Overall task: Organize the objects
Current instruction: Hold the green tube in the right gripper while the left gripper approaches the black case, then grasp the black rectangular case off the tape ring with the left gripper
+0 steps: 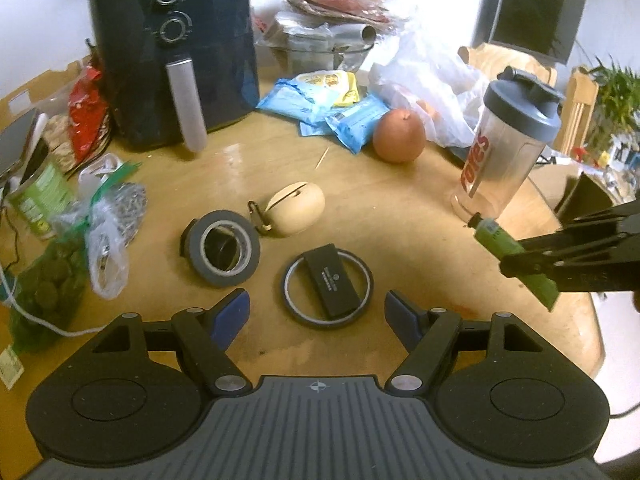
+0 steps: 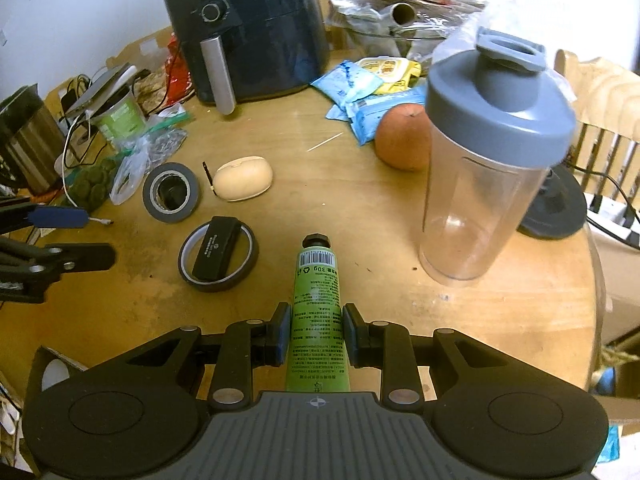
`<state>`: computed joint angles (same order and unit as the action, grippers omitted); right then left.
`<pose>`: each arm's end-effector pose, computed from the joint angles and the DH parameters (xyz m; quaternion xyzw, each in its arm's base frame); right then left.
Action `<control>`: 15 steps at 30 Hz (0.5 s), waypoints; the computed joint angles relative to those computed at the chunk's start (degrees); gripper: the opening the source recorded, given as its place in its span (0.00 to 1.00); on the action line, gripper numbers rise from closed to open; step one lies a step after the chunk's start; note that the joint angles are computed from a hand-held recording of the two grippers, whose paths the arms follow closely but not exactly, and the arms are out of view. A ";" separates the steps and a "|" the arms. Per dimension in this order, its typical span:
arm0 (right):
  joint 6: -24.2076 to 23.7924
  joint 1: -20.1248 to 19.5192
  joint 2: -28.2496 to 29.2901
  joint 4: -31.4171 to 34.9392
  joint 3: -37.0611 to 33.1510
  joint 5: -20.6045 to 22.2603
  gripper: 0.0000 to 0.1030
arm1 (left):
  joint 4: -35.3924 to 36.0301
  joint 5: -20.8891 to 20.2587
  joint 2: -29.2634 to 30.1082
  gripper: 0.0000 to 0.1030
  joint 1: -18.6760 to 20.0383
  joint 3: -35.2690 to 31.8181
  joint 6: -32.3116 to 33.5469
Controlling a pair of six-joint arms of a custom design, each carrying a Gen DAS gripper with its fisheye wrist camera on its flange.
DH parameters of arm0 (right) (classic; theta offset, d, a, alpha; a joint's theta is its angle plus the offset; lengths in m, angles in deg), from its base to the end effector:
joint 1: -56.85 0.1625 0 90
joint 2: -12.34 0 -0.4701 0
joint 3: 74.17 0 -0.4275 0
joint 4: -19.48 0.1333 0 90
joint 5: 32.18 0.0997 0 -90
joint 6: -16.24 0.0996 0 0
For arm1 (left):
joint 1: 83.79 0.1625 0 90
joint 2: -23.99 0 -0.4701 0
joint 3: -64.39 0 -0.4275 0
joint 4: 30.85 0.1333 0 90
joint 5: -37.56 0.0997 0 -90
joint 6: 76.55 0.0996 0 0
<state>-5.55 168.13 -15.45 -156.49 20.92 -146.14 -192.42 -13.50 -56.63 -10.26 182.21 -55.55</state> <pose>0.3422 -0.6227 -0.0670 0.3230 -0.9102 0.1578 0.2055 0.0339 -0.5764 0.3602 0.1960 0.8846 -0.2658 0.3292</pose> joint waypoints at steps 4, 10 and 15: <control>1.26 -0.01 -0.52 -1.06 0.89 -0.40 0.29 | -0.67 -0.13 2.37 0.71 0.48 -1.21 2.05; 2.52 -0.15 -1.22 -2.09 1.91 -1.05 0.29 | -0.51 0.66 6.31 0.64 1.48 -3.51 3.11; 3.72 -0.37 -1.73 -2.74 2.62 -1.60 0.29 | 0.17 1.29 9.01 0.62 2.16 -5.47 2.84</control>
